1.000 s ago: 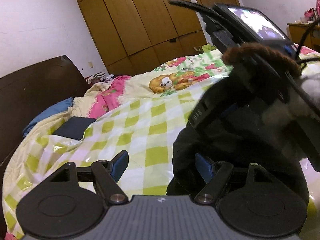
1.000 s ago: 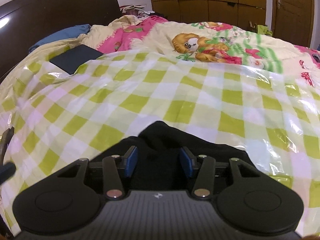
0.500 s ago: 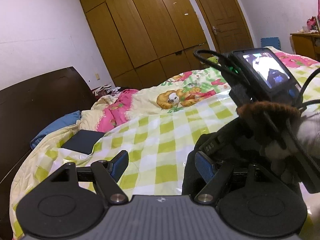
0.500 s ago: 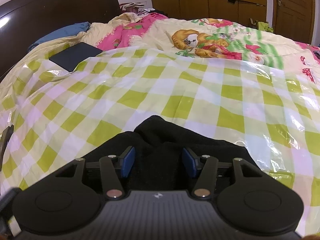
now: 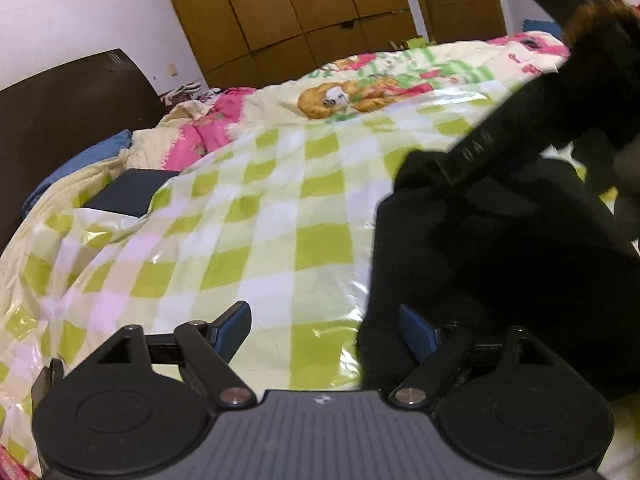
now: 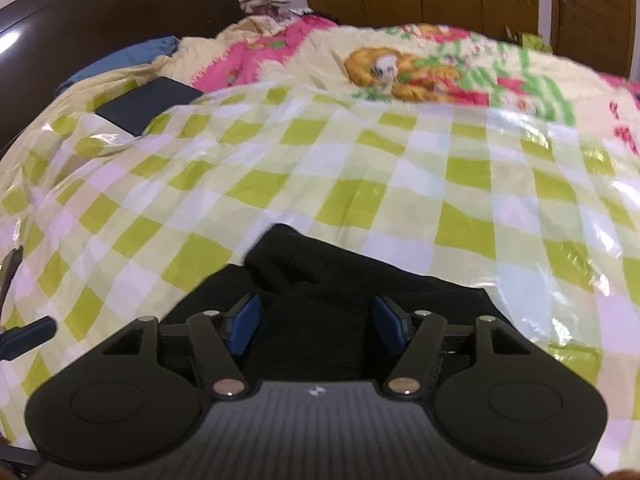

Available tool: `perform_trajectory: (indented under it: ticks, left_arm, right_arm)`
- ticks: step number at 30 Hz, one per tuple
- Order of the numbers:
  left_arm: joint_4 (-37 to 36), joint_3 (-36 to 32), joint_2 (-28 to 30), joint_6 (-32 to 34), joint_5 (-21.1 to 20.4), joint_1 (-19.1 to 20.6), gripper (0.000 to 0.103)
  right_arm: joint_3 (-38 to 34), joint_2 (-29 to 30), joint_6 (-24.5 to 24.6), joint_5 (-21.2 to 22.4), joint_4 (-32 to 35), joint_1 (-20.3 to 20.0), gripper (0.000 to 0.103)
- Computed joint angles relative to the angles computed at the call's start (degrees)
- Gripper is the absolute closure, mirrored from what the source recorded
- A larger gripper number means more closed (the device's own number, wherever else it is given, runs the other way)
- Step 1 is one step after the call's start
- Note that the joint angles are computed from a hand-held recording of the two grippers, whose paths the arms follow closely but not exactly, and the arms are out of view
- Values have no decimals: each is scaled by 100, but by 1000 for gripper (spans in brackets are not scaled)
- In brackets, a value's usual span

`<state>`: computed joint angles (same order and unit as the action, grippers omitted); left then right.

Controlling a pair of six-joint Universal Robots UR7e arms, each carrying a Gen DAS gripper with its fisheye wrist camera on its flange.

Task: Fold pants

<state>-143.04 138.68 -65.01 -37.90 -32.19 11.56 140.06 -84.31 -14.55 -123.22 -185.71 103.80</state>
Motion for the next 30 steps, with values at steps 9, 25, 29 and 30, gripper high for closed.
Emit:
perform_trajectory:
  ticks: [9, 25, 29, 30]
  left_arm:
    - [73, -219, 232, 377, 403, 310, 14]
    - [-1621, -573, 11, 2778, -1604, 889, 11]
    - [-1705, -671, 92, 2858, -2331, 1321, 10]
    - [-1711, -693, 86, 2821, -2436, 1405, 8]
  right_arm:
    - [-144, 216, -455, 313, -222, -193, 38]
    - [752, -3565, 421, 1341, 2589, -945, 30]
    - [991, -4511, 685, 2514, 3551, -2198, 30]
    - [1046, -4525, 660, 2683, 3538, -2395, 30]
